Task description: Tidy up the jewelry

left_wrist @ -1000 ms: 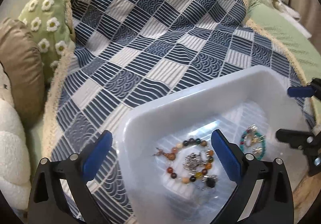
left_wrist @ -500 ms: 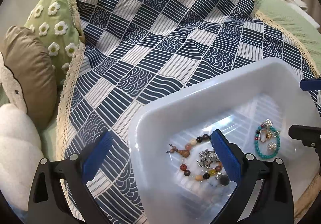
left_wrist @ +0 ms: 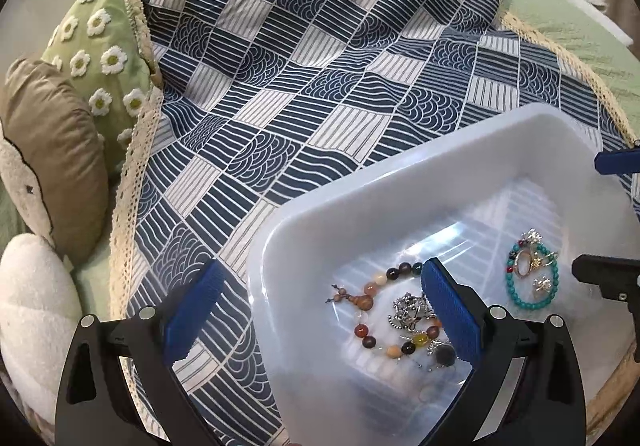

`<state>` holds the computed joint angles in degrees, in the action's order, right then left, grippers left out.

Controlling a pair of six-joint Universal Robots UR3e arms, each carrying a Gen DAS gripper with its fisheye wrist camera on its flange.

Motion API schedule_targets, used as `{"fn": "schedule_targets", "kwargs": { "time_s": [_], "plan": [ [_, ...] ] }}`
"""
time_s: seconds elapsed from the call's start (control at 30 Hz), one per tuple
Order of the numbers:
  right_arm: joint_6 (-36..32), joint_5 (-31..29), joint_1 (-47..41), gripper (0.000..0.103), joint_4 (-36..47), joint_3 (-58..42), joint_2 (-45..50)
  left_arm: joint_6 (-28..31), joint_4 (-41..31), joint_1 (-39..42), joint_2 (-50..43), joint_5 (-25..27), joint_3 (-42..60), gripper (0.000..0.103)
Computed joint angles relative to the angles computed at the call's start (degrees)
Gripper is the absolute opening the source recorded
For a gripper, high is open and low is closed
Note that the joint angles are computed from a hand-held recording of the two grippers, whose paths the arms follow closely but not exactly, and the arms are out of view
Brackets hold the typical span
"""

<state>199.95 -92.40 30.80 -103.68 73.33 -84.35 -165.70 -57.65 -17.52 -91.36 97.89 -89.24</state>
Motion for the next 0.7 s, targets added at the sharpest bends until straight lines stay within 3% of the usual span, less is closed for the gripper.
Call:
{"fn": "schedule_targets", "kwargs": {
  "time_s": [0.7],
  "plan": [
    [-0.83,-1.03,0.66,0.095,1.17,-1.21,0.52,0.94,0.01,-1.33,-0.08,0.77,-0.11,0.095]
  ]
}}
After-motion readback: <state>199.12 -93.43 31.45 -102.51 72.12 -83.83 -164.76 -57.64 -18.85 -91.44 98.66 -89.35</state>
